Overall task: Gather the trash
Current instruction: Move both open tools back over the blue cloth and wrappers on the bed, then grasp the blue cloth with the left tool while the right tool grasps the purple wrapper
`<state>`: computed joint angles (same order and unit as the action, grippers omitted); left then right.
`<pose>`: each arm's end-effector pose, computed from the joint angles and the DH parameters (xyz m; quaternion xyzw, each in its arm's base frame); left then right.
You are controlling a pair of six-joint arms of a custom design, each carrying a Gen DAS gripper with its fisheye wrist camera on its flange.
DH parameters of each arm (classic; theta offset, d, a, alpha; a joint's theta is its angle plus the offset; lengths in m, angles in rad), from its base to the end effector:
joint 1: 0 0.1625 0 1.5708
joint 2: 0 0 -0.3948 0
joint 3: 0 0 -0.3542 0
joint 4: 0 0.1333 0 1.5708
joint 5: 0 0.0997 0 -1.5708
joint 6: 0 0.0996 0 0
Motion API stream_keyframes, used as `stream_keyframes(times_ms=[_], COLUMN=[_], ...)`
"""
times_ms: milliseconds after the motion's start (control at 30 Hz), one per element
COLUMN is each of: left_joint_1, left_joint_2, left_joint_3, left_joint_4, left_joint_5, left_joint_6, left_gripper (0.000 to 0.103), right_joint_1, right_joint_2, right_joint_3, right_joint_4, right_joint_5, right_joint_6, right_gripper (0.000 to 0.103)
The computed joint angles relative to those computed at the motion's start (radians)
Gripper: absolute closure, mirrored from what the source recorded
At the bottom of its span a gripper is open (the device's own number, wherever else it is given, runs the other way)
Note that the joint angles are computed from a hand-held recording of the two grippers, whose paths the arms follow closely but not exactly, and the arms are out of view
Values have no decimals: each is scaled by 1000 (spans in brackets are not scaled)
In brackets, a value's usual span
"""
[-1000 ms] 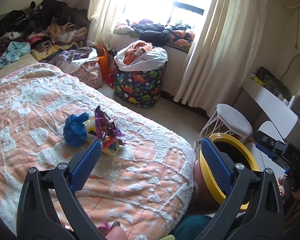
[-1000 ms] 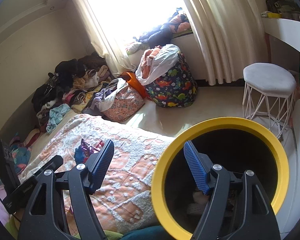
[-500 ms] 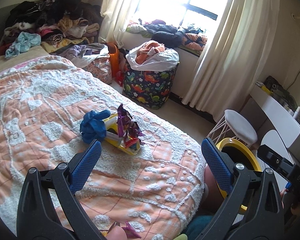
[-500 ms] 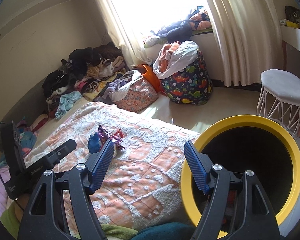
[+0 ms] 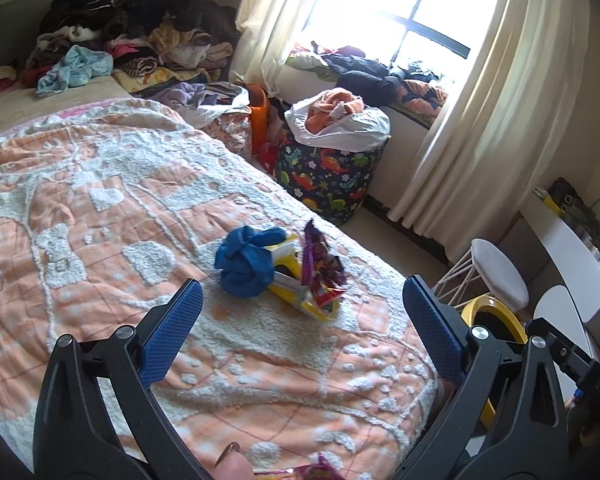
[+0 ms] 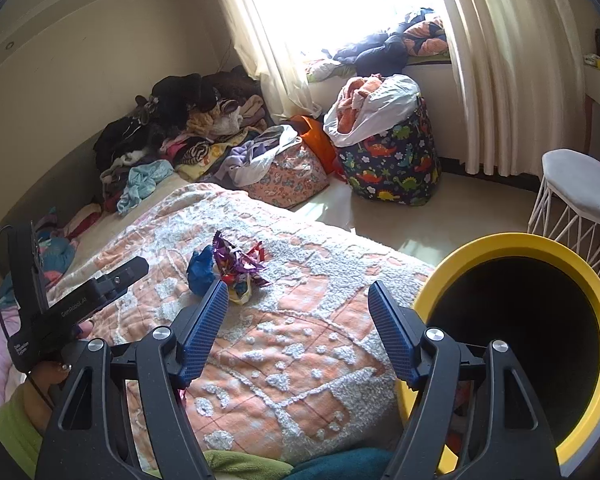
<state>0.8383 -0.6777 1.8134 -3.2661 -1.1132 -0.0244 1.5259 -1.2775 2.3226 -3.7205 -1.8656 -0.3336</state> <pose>-0.2619 -0.5563 0.0660 0.2658 0.8997 -0.3305 0.1032 0.0853 -0.4261 0.2803 0.0449 -0.8444 0.4862 0.2204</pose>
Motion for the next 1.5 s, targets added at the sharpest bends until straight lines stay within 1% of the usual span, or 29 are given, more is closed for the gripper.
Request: stream_keyframes(times_ms=[200,267,333,367,400,567,633,667,733,800,867,900,933,967,1000,1033,1067,1100,1167,1200,1233,1333,1367,1500], left_joint_1=[41,55,72,81,89,120,131,137,148,160,175,177,180,182,184,185,184,186,187,187,186,186,183,172], left_joint_2=[-6,-4,1,4,8,44,60,69,90,111,131,140,149,160,167,175,181,185,188,186,181,157,147,111], left_joint_3=[-27,-39,-61,-72,-85,-170,-214,-234,-280,-321,-361,-375,-390,-405,-416,-427,-433,-439,-435,-428,-415,-372,-350,-282], left_joint_4=[43,55,84,99,114,196,242,263,309,344,390,406,420,437,452,466,474,484,493,493,489,468,454,409], left_joint_5=[-8,-16,-29,-41,-48,-75,-92,-96,-107,-120,-151,-153,-155,-155,-159,-161,-159,-161,-163,-168,-168,-192,-191,-197], left_joint_6=[-5,-2,-13,-21,-27,-40,-36,-36,-38,-44,-55,-57,-58,-60,-61,-60,-58,-53,-46,-42,-42,-42,-36,-19], left_gripper=[11,11,12,14,15,18,19,22,26,28,34,34,35,38,39,42,50,54,68,72,79,87,88,90], right_joint_1=[16,21,29,31,32,28,30,31,33,30,25,22,18,15,13,10,7,4,6,7,6,8,5,-4], right_joint_2=[53,77,110,124,137,207,240,255,288,311,334,342,351,357,359,359,353,344,330,320,309,284,273,230], right_joint_3=[-69,-102,-144,-163,-182,-298,-352,-374,-423,-456,-493,-507,-523,-535,-541,-543,-532,-511,-477,-457,-432,-377,-358,-281], right_joint_4=[56,86,112,129,147,270,326,345,387,411,449,468,496,518,541,560,557,543,519,510,496,463,453,394], right_joint_5=[3,7,-4,-6,-3,33,27,22,0,-6,-5,-7,-4,-2,-3,1,16,37,46,47,57,49,57,75], right_joint_6=[-15,-17,-32,-36,-36,-24,-33,-40,-44,-38,-33,-30,-25,-19,-13,-4,-1,-5,-10,-10,-10,6,16,27], right_gripper=[33,33,34,38,40,43,45,48,51,53,54,55,60,72,81,91,91,91,92,92,92,93,93,93])
